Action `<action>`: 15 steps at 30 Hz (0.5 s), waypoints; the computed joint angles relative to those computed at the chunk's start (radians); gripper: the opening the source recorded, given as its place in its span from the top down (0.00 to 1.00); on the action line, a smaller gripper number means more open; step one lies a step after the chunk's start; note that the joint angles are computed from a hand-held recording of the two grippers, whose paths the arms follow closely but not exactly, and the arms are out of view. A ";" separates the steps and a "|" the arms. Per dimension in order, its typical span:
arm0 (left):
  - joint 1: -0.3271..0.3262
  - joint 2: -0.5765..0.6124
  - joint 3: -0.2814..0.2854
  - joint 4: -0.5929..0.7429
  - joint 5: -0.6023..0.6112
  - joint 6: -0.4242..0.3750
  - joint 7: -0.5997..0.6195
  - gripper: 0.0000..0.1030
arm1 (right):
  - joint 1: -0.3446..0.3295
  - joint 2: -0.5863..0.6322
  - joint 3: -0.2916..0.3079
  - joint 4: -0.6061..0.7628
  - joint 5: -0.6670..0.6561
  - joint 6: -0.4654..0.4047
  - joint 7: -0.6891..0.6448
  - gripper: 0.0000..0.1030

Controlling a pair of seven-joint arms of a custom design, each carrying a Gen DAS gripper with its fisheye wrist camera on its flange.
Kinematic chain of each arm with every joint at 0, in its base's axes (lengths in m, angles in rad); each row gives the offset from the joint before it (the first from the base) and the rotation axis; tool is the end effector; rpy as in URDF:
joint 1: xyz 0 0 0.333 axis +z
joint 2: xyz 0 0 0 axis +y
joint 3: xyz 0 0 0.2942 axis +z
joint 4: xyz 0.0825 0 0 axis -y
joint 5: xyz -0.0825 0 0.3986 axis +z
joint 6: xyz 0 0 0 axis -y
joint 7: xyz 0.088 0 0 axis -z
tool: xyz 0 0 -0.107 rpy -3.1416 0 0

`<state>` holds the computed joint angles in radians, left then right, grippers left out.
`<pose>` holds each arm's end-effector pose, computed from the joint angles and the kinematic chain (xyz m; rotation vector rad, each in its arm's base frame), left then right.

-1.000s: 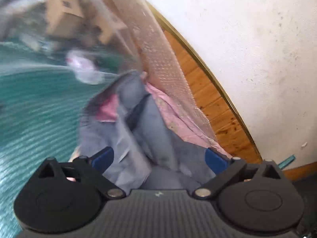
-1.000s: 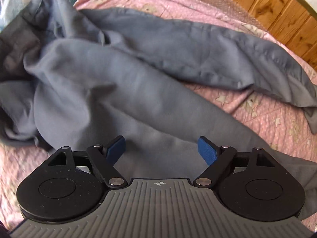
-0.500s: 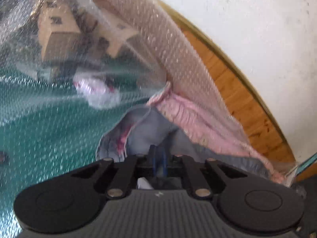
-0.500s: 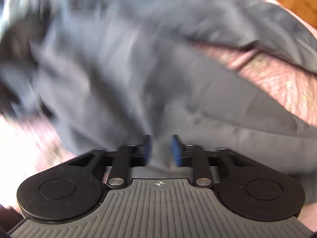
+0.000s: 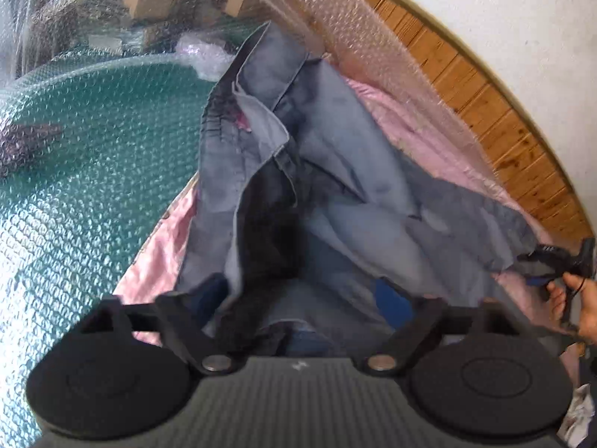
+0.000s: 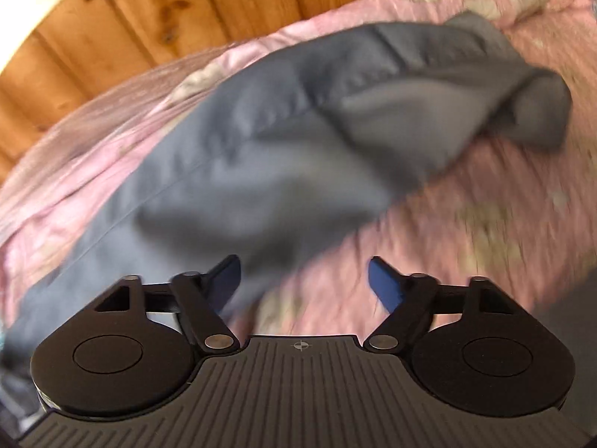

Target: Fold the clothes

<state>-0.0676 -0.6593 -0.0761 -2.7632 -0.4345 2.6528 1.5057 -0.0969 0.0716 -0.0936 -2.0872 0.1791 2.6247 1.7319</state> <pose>0.3976 -0.0443 0.4369 -2.2686 1.7585 -0.8631 0.5956 -0.1184 0.4119 -1.4019 2.3224 -0.3490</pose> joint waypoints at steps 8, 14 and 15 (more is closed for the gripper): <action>0.155 -0.270 0.022 -0.047 0.105 0.054 -0.053 0.97 | -0.093 -0.033 0.033 0.071 0.551 0.273 -0.434 1.00; 0.292 -0.226 -0.115 -0.056 0.278 -0.215 -0.198 0.93 | -0.118 -0.071 -0.065 0.030 0.205 0.053 -0.293 0.85; 0.295 -0.248 -0.127 -0.070 0.292 -0.219 -0.242 0.87 | -0.126 -0.129 -0.078 -0.031 0.241 0.060 -0.335 0.76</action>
